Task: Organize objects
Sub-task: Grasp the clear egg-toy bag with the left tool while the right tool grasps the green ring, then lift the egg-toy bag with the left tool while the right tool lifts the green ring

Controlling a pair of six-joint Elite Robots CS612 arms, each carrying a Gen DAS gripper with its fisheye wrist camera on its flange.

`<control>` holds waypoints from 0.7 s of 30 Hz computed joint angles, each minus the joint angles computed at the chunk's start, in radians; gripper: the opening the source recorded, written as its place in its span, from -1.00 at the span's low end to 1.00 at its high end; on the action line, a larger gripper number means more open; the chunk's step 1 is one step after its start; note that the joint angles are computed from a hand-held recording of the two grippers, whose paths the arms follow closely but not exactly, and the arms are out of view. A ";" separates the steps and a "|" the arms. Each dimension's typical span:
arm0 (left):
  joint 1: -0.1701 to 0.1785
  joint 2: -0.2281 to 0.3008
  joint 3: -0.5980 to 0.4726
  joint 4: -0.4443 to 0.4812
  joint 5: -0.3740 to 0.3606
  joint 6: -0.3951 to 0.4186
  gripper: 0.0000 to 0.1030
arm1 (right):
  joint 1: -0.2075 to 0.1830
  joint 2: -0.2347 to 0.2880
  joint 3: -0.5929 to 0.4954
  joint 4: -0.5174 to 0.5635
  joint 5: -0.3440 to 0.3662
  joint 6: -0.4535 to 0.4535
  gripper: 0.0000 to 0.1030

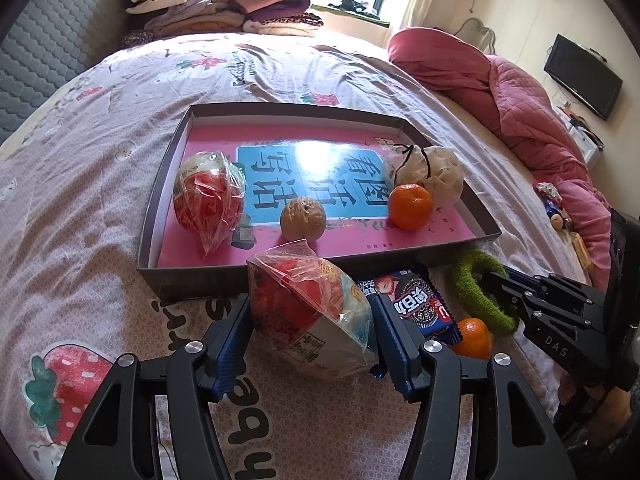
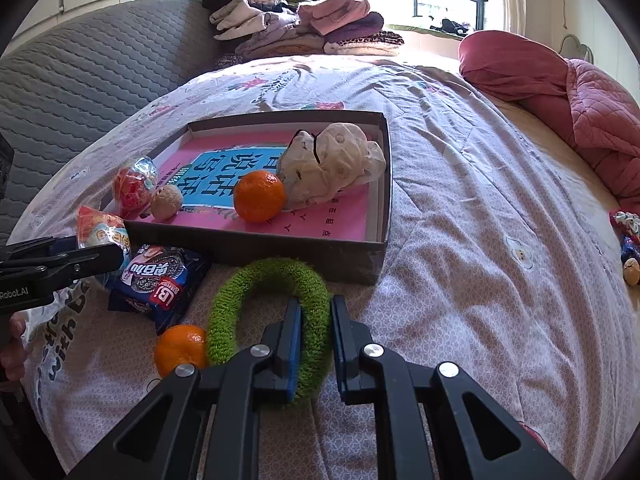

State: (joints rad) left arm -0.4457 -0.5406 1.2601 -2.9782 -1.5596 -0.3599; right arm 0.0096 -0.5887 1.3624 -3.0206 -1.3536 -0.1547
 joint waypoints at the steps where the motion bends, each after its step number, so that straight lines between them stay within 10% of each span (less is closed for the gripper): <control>1: 0.001 -0.001 0.001 -0.002 -0.001 0.000 0.20 | 0.000 0.000 0.000 -0.002 0.000 0.001 -0.72; 21: 0.000 -0.012 0.020 -0.027 0.031 0.004 0.20 | -0.001 0.001 0.000 -0.004 -0.006 0.008 -0.72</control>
